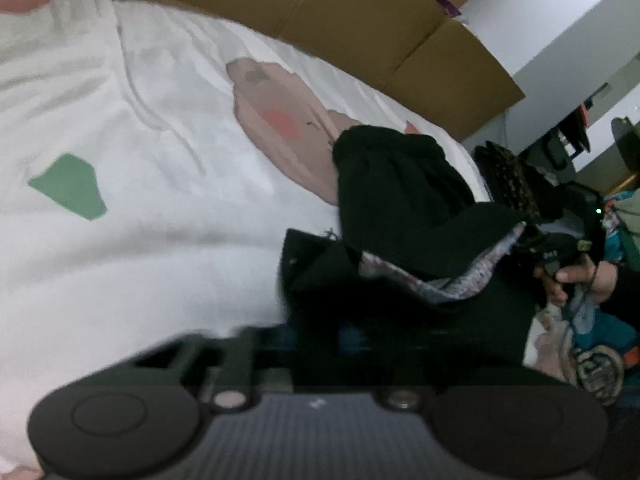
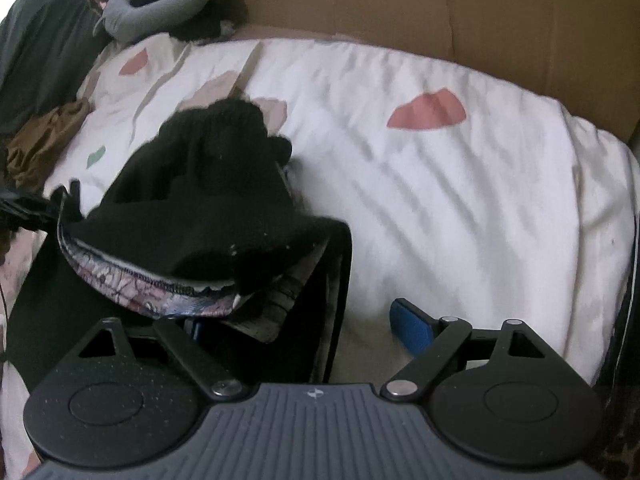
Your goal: Fold clothes
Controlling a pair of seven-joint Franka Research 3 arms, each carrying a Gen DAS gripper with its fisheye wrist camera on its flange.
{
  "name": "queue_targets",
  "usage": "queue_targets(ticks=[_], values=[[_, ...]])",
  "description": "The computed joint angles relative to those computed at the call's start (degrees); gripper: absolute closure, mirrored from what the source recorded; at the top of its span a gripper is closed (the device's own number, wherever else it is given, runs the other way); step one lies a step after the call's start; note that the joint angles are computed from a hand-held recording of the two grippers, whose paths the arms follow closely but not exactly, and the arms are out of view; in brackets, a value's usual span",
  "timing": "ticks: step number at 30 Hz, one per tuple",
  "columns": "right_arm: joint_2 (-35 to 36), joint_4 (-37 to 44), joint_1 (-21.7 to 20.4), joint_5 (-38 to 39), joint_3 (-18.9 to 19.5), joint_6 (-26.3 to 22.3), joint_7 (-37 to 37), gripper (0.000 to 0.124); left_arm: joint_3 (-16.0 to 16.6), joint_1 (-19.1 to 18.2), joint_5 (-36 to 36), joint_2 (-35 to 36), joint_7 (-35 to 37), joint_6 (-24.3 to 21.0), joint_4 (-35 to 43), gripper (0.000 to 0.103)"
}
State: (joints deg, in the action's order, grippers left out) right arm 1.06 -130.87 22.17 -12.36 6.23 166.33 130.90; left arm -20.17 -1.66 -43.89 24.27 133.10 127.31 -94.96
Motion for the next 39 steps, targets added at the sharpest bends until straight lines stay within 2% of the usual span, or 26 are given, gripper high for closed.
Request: queue_targets(ticks=[8,13,21,29,33,35,37,39], values=[[2.2,2.4,-0.1,-2.4,-1.6,2.1,3.5,0.035,0.1,1.2,-4.4,-0.7,-1.9,0.5,-1.5,0.096],[4.0,4.8,0.7,-6.2,-3.6,2.7,6.5,0.035,0.6,1.6,-7.1,-1.8,-5.4,1.3,-3.7,0.096],[5.4,6.7,1.8,-7.4,-5.7,4.6,9.3,0.035,1.4,1.4,-8.1,-2.6,-7.8,2.3,-4.7,0.096],[4.3,4.9,1.5,-2.1,-5.2,8.6,6.1,0.050,1.2,1.3,-8.2,-1.8,-9.4,3.9,-3.7,0.089],[4.8,5.3,0.4,4.6,-3.6,9.4,-0.5,0.061,0.7,1.3,-7.9,-0.7,-9.4,3.7,-2.5,0.089],[5.2,6.1,0.5,6.5,-3.4,8.8,-3.1,0.078,0.3,1.6,-8.4,-0.6,-8.5,3.5,-2.2,0.091],[5.6,7.1,1.0,6.8,-4.0,7.8,-4.3,0.111,0.2,1.6,-8.4,-0.8,-7.9,4.0,-2.5,0.098],[5.8,7.7,2.7,3.3,-6.2,7.4,-1.1,0.118,0.2,1.7,-8.8,-1.3,-7.3,4.9,-3.1,0.099]])
